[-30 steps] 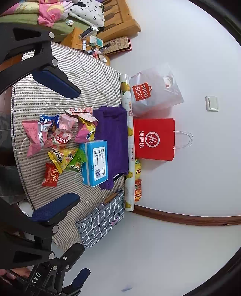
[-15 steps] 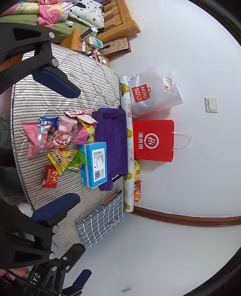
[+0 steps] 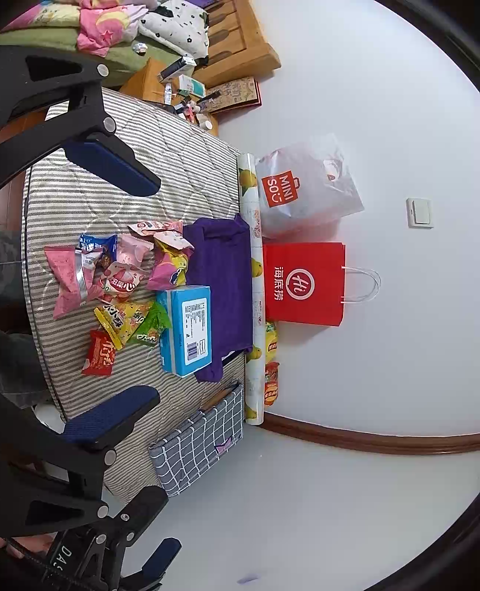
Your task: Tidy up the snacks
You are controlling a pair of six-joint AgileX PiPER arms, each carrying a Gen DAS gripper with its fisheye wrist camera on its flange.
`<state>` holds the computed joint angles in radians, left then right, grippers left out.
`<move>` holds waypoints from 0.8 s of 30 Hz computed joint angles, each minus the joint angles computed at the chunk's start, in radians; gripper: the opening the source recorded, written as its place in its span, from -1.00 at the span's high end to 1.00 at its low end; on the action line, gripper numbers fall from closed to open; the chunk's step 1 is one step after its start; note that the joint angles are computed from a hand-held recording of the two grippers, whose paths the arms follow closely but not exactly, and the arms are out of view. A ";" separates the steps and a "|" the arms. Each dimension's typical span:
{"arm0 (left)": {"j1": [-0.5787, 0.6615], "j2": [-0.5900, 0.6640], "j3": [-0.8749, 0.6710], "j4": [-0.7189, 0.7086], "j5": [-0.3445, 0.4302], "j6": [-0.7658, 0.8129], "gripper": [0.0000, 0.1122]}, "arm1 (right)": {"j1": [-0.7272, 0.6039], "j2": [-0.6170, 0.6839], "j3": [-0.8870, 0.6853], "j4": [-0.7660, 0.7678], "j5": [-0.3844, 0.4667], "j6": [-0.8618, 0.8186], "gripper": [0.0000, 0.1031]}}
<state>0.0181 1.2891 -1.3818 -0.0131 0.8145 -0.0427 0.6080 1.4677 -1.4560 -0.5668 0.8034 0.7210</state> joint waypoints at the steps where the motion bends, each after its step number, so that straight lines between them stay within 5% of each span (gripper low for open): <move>1: -0.002 0.001 -0.001 0.006 0.000 -0.005 -0.83 | 0.001 -0.001 0.000 -0.001 0.000 0.002 -0.99; 24: 0.011 -0.004 0.007 -0.010 -0.010 0.007 -0.83 | 0.009 -0.004 0.002 -0.001 -0.005 0.004 -0.99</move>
